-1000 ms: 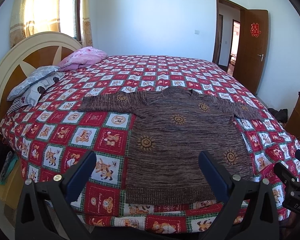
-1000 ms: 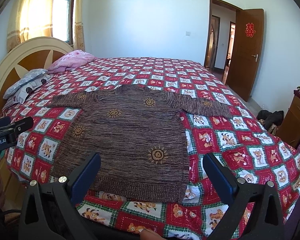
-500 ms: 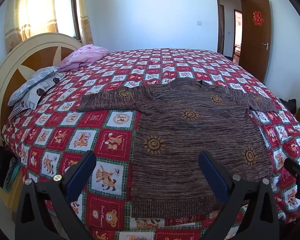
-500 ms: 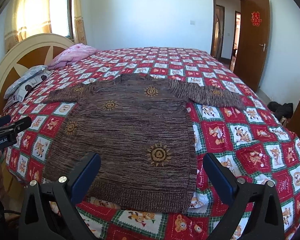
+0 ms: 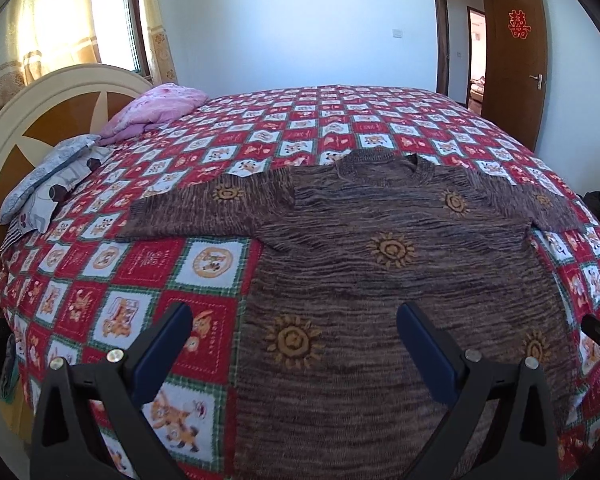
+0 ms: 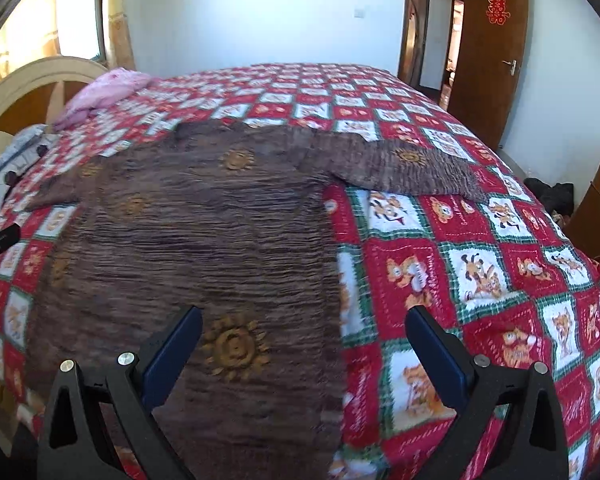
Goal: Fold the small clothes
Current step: 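Lower the right tool toward the sweater sleeve cuff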
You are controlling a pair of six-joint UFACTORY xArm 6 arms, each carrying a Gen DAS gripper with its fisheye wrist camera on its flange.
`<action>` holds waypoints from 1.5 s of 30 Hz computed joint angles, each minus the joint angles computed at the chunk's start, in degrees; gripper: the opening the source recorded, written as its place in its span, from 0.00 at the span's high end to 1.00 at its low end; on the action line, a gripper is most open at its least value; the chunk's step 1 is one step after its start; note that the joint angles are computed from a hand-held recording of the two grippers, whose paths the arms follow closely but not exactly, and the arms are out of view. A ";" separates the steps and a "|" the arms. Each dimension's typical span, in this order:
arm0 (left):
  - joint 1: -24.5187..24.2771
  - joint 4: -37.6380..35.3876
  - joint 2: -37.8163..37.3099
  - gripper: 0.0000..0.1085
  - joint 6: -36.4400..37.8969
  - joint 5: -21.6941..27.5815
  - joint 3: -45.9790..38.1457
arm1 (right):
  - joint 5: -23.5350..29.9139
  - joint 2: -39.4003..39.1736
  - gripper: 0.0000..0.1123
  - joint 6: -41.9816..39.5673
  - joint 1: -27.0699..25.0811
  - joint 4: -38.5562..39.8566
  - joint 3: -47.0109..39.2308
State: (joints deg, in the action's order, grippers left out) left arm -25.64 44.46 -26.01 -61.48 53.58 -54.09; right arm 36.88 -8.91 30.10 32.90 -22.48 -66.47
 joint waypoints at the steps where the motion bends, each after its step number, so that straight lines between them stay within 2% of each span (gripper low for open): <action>1: 0.80 -0.47 1.19 0.05 0.31 -1.17 -0.48 | 0.36 1.07 0.09 -0.26 -0.45 -0.36 -0.83; 4: 2.08 -1.24 4.20 0.05 0.86 -2.21 -2.26 | 0.66 3.65 0.11 -1.24 -1.90 -0.28 -2.77; 9: 3.56 -1.06 8.52 0.05 1.47 -4.19 -5.18 | 1.79 8.11 0.19 -2.09 -4.29 -0.37 -6.85; 15: 5.34 2.17 13.75 0.05 0.73 -6.94 -8.96 | 2.51 12.81 0.20 -1.54 -6.93 -2.98 -11.61; 25: 9.28 6.64 23.23 0.05 -0.97 -7.13 -16.67 | 4.72 22.02 0.23 -1.83 -11.64 -5.36 -22.76; 32: 11.37 7.16 29.72 0.05 0.34 -4.13 -22.37 | 7.32 28.96 0.28 -3.32 -15.70 -0.39 -32.17; 38: 12.93 4.97 34.08 0.05 1.93 -3.00 -26.39 | 10.48 34.73 0.38 -2.78 -19.88 4.42 -40.26; 41: 13.29 2.97 35.10 0.05 3.12 -2.77 -27.06 | 10.17 36.06 0.42 -2.87 -22.18 10.28 -42.05; 45: 13.47 2.21 34.70 0.05 3.94 -4.20 -26.31 | 9.26 36.73 0.47 -0.65 -23.87 11.84 -43.24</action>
